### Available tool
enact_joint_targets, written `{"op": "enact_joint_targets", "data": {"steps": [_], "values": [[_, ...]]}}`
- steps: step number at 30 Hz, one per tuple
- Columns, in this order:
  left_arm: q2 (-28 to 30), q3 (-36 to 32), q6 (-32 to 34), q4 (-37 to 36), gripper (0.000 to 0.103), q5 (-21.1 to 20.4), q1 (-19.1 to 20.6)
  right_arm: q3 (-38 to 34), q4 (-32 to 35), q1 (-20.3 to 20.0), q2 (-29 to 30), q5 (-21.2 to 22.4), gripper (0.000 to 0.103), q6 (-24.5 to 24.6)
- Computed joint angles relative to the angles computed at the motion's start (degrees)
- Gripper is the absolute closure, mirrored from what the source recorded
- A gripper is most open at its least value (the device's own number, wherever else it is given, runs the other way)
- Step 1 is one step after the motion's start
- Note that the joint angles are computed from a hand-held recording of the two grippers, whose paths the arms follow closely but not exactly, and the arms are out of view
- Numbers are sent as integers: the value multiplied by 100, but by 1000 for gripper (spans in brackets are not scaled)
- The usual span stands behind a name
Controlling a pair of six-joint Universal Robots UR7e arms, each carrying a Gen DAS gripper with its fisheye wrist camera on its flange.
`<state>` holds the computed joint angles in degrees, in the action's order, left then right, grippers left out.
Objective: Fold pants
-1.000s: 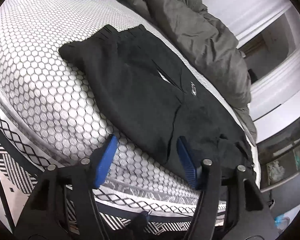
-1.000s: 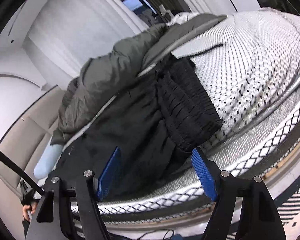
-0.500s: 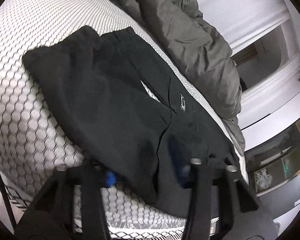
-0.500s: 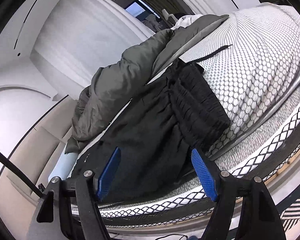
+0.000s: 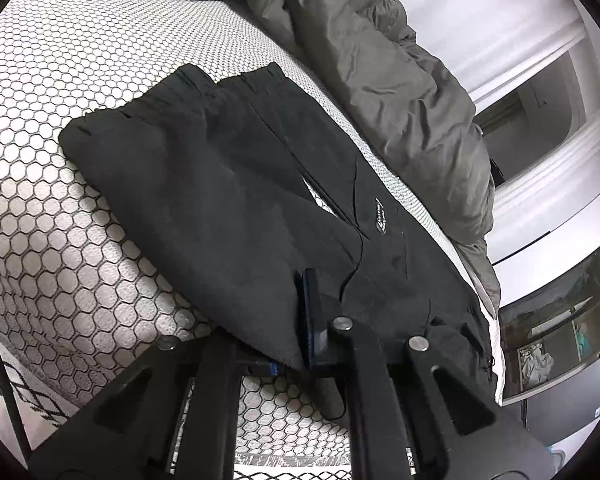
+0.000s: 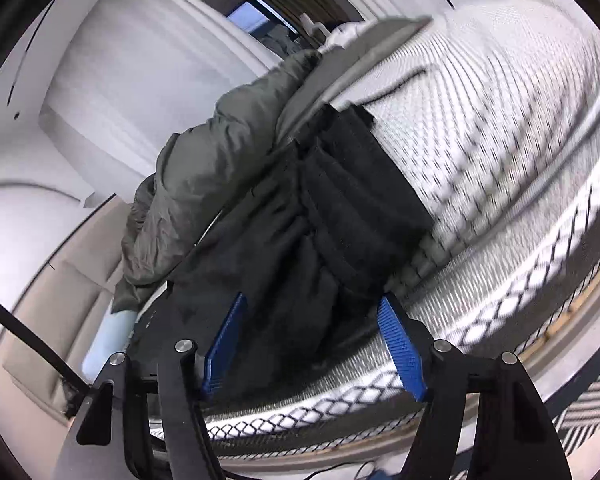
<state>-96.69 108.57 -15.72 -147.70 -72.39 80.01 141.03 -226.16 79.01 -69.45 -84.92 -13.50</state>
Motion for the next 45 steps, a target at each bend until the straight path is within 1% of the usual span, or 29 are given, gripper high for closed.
{"op": "enact_joint_targets", "data": {"steps": [1,3,5,7,9,11,14,15,16,18,19,20,21,22,23,24,25,27,28,30,33,34,36,38,39,41,42,43,45], "values": [[-7,-2,-11,7,97,-6,4,-30,-21,84,10,-72,33,-45],[-11,3,5,9,97,0,3,-93,67,122,-29,74,33,-90],[-8,1,45,76,97,10,11,-217,295,102,-41,42,33,86],[38,6,33,73,97,56,25,-273,367,-6,12,112,33,162],[69,18,-26,56,97,12,76,-266,346,-238,98,537,34,273],[101,31,-40,7,97,-8,104,-196,186,-566,157,1258,34,417],[174,18,3,-36,97,132,43,-231,288,-789,103,1931,35,556],[194,13,19,-44,97,169,29,-268,363,-779,69,2036,41,530],[215,8,26,-59,97,187,24,-310,433,-727,43,2027,45,483],[253,1,18,-103,97,201,23,-437,563,-519,25,1710,48,333],[269,9,23,-144,97,204,27,-489,628,-464,44,1570,53,311],[287,14,20,-175,97,217,27,-516,679,-488,88,1575,56,375],[305,15,9,-197,97,221,29,-515,732,-582,145,1742,63,406],[309,17,11,-211,97,217,35,-504,696,-642,216,1795,77,418],[317,15,4,-234,97,221,37,-489,559,-702,316,1814,83,447],[322,12,-2,-251,97,211,41,-466,423,-771,371,1957,91,493],[318,13,5,-272,97,197,39,-447,286,-829,416,2134,94,539],[268,73,65,-462,100,204,14,-331,-245,-918,484,2522,97,573],[200,124,108,-536,100,226,3,-263,-506,-875,474,2529,98,508],[81,214,197,-682,101,273,-59,-142,-755,-785,413,2423,98,389],[-179,394,439,-805,101,369,-233,127,-895,-710,214,2384,99,283],[-265,442,530,-836,101,428,-325,181,-911,-654,150,2284,99,263],[-314,408,622,-893,101,430,-429,204,-884,-407,13,1987,99,235],[-235,155,687,-792,102,363,-496,46,-757,-27,-59,1560,99,252],[-117,-36,688,-763,101,374,-536,-143,-603,236,-86,1282,99,295],[268,-608,781,-578,102,427,-613,-672,-180,802,-69,591,99,277],[466,-901,794,-467,102,476,-627,-998,61,1073,-31,218,99,254],[790,-1358,760,-285,102,586,-647,-1444,427,1338,51,-123,99,266],[1419,-2255,807,205,101,879,-694,-2317,1059,1718,311,-733,99,334]]}}
